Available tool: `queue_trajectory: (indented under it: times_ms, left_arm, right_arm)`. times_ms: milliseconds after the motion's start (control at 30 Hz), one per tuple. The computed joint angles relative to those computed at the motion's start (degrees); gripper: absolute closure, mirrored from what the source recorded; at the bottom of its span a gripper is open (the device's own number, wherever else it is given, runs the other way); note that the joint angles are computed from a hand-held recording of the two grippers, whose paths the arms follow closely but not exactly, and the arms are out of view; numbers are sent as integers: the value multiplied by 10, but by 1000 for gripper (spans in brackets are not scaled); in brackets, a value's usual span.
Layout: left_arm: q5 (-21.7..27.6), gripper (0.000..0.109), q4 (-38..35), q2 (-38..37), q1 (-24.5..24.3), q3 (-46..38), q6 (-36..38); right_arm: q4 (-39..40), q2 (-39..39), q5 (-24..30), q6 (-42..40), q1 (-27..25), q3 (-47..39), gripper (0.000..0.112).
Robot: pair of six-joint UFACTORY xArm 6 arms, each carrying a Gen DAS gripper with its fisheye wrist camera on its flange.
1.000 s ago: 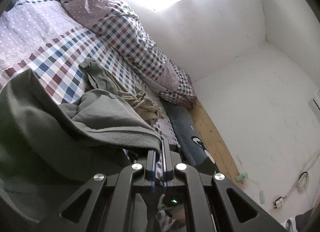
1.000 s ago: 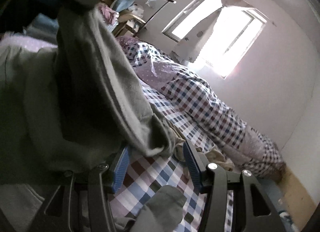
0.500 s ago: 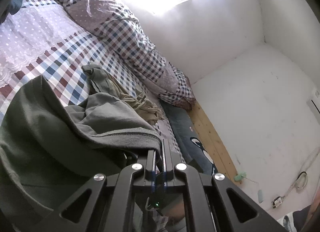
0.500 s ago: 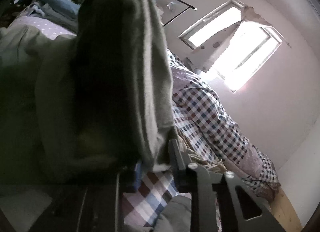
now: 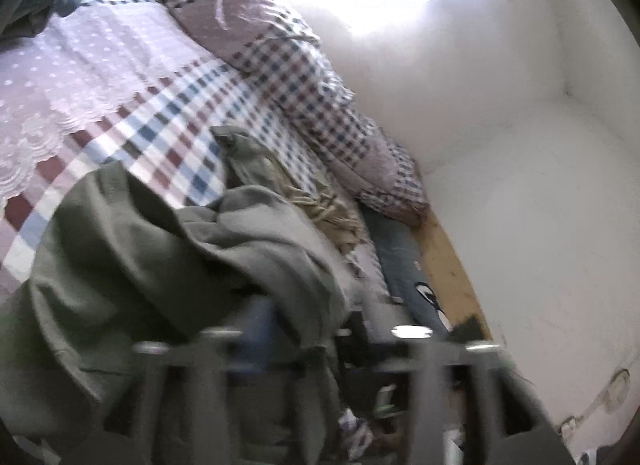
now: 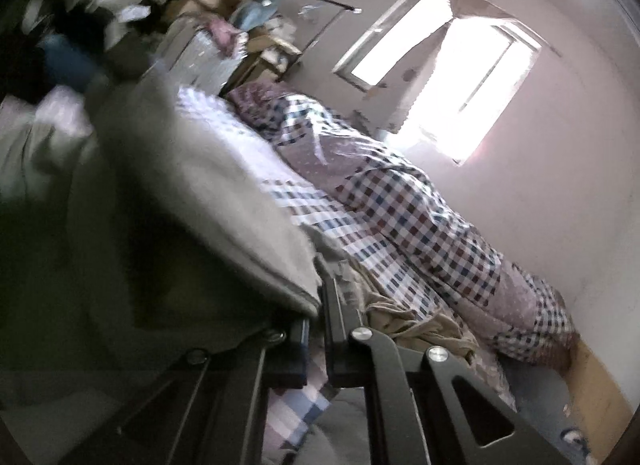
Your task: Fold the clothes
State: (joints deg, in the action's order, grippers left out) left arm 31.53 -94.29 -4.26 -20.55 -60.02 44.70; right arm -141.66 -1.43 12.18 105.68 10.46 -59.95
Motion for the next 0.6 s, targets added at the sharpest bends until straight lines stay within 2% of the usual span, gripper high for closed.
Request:
queue_trajectory:
  times_ms: [67,167,400,500,600]
  left_arm:
    - [-3,28,-11,-1,0,4,8]
    - [-13,28,28,-4,-2,5,-13]
    - [-115,28,89,-42,-5,31,-28]
    - [-168,28,148,-57,0,52,-71]
    - [-185,28,204,-60,12,67,-124]
  right_arm:
    - [-4,-13,-6,31,-12,1,109]
    - [1,-22,-22,69,-43,-7,109]
    - [37,-25,-74,131,-118,-32,109]
    - [69,-19,-89,118,-143,-40,109]
    - [71,-18,-104,139,-163,-42,109]
